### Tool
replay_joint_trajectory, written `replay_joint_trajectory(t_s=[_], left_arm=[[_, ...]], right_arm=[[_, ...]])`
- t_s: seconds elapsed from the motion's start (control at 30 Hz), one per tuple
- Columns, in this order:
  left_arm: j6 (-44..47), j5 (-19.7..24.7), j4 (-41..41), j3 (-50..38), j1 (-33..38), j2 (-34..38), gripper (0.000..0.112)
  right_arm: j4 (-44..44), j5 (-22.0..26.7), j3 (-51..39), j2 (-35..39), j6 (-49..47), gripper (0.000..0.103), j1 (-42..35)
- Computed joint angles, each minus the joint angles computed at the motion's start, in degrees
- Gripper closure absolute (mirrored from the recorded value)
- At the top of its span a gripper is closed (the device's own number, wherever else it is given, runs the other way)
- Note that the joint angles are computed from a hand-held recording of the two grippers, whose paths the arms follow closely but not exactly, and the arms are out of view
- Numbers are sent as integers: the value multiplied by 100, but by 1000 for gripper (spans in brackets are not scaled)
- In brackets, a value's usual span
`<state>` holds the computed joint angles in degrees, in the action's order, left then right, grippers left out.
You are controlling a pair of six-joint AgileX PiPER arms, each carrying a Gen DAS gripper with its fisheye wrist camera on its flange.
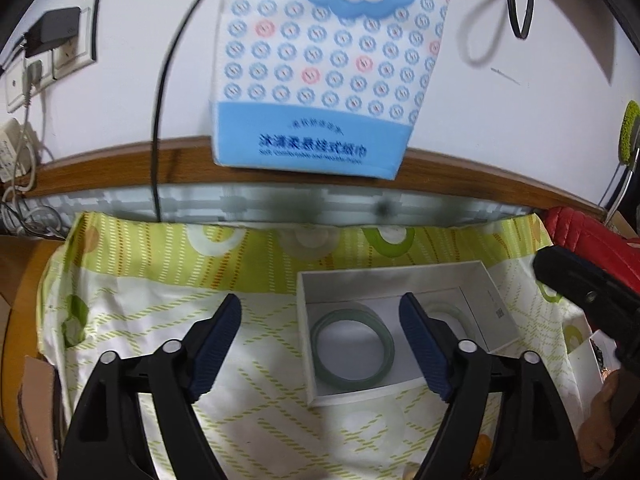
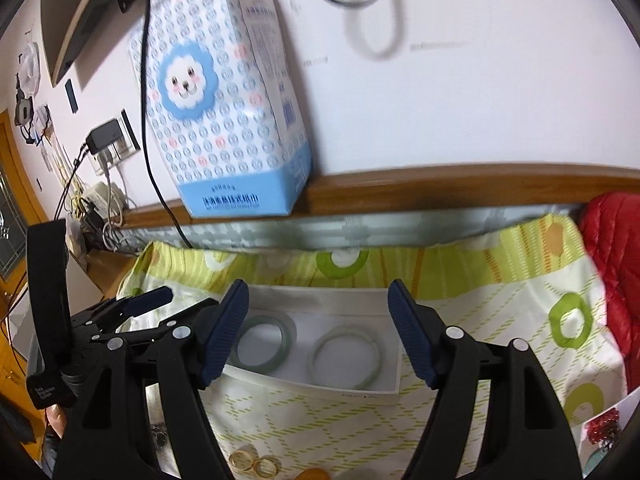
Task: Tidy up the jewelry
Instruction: 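Move the left tool back over the silver ring on the sheet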
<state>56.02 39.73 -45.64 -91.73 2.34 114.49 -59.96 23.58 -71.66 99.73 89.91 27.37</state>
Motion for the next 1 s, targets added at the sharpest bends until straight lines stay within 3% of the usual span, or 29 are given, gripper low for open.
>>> replay_joint_trajectory(t_s=[0.13,0.33,0.43,0.7,0.83,1.0], left_arm=[[88,-181,-147,125,113,-191,23],[376,-627,-405,638,254,-770,18],[1396,-515,-1239,1385,566,-1256,13],[2467,-767,-1460,2827,911,-1729,13],[2340,-879,-1194,2995,958,-1554,13],[1313,-997,-348,2672,902,-1163,13]], right_arm=[[-1034,652,108,-228,937,8,390],[-1327,910,354,-794,1216,5,805],[-1836,1291,812,-1123,1695,4,1212],[-1684,1778,1916,-1449,2002,4,1757],[-1977,1728,2449,-1288,2840,5,1843],[-1744,938,2539,-961,2855,8,1558]])
